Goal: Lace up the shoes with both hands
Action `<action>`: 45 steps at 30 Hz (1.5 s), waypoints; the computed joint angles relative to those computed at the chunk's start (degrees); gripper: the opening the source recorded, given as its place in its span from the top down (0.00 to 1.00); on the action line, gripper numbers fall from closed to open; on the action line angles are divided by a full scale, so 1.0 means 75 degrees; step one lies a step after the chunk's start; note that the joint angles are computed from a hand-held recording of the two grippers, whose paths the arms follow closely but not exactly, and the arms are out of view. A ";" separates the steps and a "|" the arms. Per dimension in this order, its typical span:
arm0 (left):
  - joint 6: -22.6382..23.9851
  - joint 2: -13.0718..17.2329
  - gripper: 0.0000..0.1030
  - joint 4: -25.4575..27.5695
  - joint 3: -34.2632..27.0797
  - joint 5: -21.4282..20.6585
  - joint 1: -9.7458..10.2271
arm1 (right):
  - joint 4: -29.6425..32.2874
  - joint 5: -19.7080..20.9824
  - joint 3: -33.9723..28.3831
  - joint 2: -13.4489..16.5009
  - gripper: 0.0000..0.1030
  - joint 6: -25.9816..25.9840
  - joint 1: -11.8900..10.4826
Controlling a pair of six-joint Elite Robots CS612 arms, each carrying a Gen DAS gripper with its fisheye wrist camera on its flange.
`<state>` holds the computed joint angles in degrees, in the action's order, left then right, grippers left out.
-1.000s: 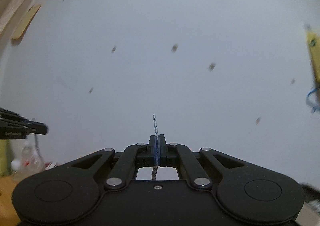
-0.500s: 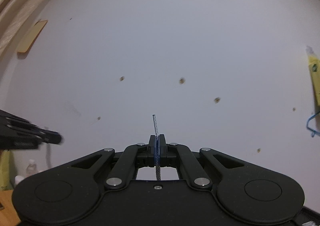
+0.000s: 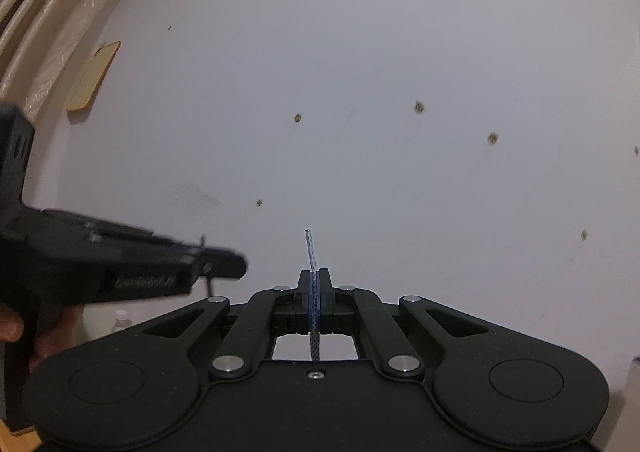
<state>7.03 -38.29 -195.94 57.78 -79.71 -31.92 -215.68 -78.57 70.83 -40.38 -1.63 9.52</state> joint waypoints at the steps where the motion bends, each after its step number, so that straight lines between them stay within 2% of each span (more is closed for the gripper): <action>1: -0.0014 -0.0011 0.97 0.0021 0.0016 -0.0034 0.0005 | -0.0010 0.0041 -0.0039 0.0053 1.00 0.0085 0.0004; 10: -0.0015 0.0012 0.97 0.0202 0.0090 0.0000 0.0012 | 0.0027 0.0183 -0.0225 0.0289 1.00 0.0547 -0.0032; 17: 0.0308 0.0194 0.97 0.0321 -0.0069 0.0446 -0.0068 | -0.0123 0.0332 -0.0147 0.0378 1.00 0.0768 -0.0182; 22: 0.0697 0.0536 0.97 0.0974 -0.0480 0.1562 -0.0175 | -0.0344 0.0538 -0.0080 0.0563 1.00 0.0738 -0.0381; 26: 0.0487 0.0779 0.97 0.1384 -0.0672 0.2055 -0.0129 | -0.0165 0.0779 -0.0098 0.0761 1.00 0.0704 -0.0525; 30: -0.0090 0.0851 0.97 0.1589 -0.0618 0.1987 -0.0033 | 0.0250 0.1407 -0.0307 0.1003 1.00 0.0871 -0.0654; 34: -0.0361 0.0722 0.97 0.1683 -0.0177 0.2274 -0.0026 | 0.0732 0.1984 -0.0498 0.1140 0.99 0.0420 -0.0687; 36: -0.0605 0.0635 0.97 0.1818 0.0006 0.2094 0.0020 | 0.0971 0.2210 -0.0603 0.1186 0.99 0.0256 -0.0690; 41: -0.0628 0.0643 0.97 0.1929 0.0103 0.1845 0.0079 | 0.1400 0.2356 -0.0629 0.1288 1.00 0.0013 -0.0684; 43: -0.0809 0.0651 0.97 0.2195 0.0094 0.1546 0.0128 | 0.1573 0.2331 -0.0579 0.1316 1.00 0.0024 -0.0690; 45: -0.0721 0.0659 0.97 0.2195 0.0142 0.1339 0.0150 | 0.1787 0.2229 -0.0539 0.1330 1.00 0.0054 -0.0688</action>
